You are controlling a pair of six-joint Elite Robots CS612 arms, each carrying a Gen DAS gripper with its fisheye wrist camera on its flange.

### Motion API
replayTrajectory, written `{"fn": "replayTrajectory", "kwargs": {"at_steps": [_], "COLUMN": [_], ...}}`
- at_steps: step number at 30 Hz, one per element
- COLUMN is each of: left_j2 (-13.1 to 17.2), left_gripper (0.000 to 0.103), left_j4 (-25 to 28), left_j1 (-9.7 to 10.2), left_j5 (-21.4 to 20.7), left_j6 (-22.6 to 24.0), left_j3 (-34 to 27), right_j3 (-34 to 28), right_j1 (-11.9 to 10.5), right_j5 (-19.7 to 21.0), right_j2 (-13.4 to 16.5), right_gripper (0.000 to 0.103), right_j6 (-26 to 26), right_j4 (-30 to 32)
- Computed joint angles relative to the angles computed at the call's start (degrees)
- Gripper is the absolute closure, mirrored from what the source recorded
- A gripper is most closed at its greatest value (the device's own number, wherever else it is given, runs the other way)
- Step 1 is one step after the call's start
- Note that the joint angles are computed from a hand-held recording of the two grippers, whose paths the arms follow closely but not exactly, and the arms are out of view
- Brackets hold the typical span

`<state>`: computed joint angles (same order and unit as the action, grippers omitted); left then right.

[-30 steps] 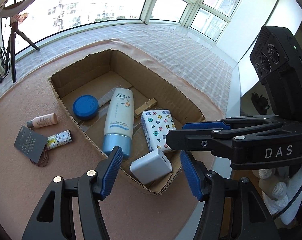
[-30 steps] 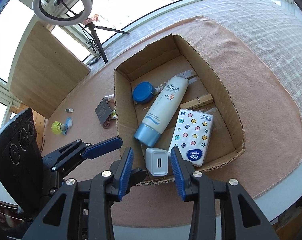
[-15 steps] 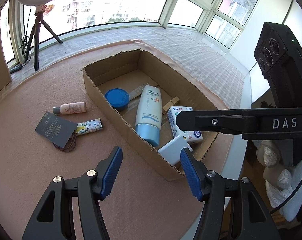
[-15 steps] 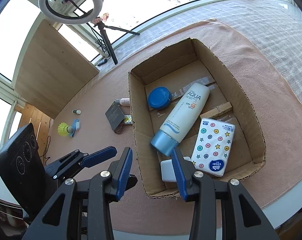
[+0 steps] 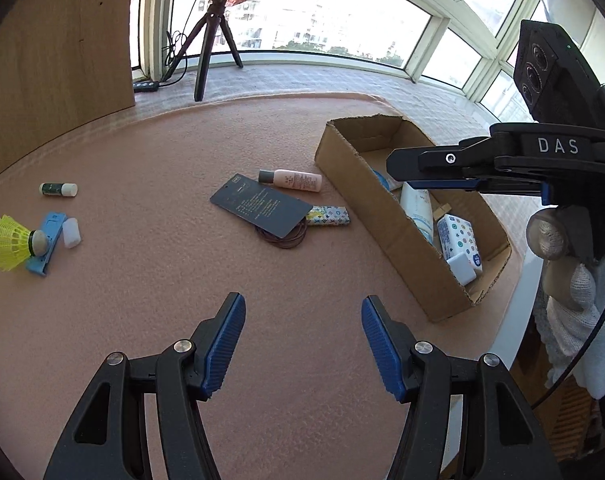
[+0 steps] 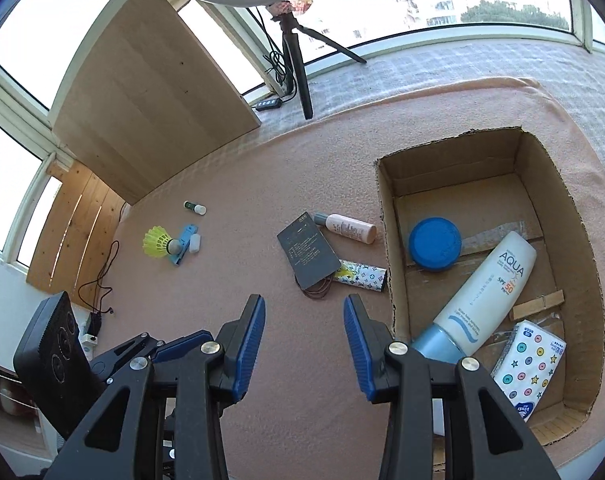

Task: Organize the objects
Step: 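Move the right tool to the black card and close on it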

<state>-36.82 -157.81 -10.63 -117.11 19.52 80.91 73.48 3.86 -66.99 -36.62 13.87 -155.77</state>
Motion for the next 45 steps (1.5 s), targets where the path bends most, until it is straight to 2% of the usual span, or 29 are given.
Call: {"fn": "replayTrajectory", "kwargs": {"at_steps": [3,6,11,17,22,30,35,45], "left_j2": [0.45,0.73,0.78,1.24,1.52,1.7,1.92,2.01], "left_gripper": [0.039,0.039,0.039,0.039,0.039,0.039,0.039,0.039], "left_j4": [-0.11,-0.19,-0.27,-0.42,-0.51,-0.27,0.35,1.07], "left_j1": [1.42,2.7,4.27,5.6,6.51,7.05,7.21,7.23], "left_j5": [1.36,2.15,3.41,3.94,4.17,4.67,4.55,3.9], "left_j6": [-1.82,-3.54,-5.18,-7.06,-7.89,-8.18,-7.97,-7.79], "left_j3": [-0.5,-0.69,-0.23,-0.4,-0.82,-1.26,-1.58,-1.56], "right_j3": [-3.85,-8.13,-15.59,-23.99,-29.37,-33.05,-33.05,-36.75], "right_j1": [0.68,1.5,2.13,3.06,3.31,3.43,3.31,5.09], "right_j5": [1.04,0.07,-0.48,-5.03,-7.05,-9.73,-7.45,-5.34], "right_j2": [1.94,4.11,8.31,12.79,15.77,17.97,18.12,19.87], "right_gripper": [0.065,0.066,0.066,0.066,0.066,0.066,0.066,0.066], "right_j6": [-1.18,-2.2,-0.85,-2.04,-1.84,-0.26,-0.34,-5.4], "right_j4": [3.64,7.54,14.4,22.25,27.56,29.64,29.56,33.38]}}
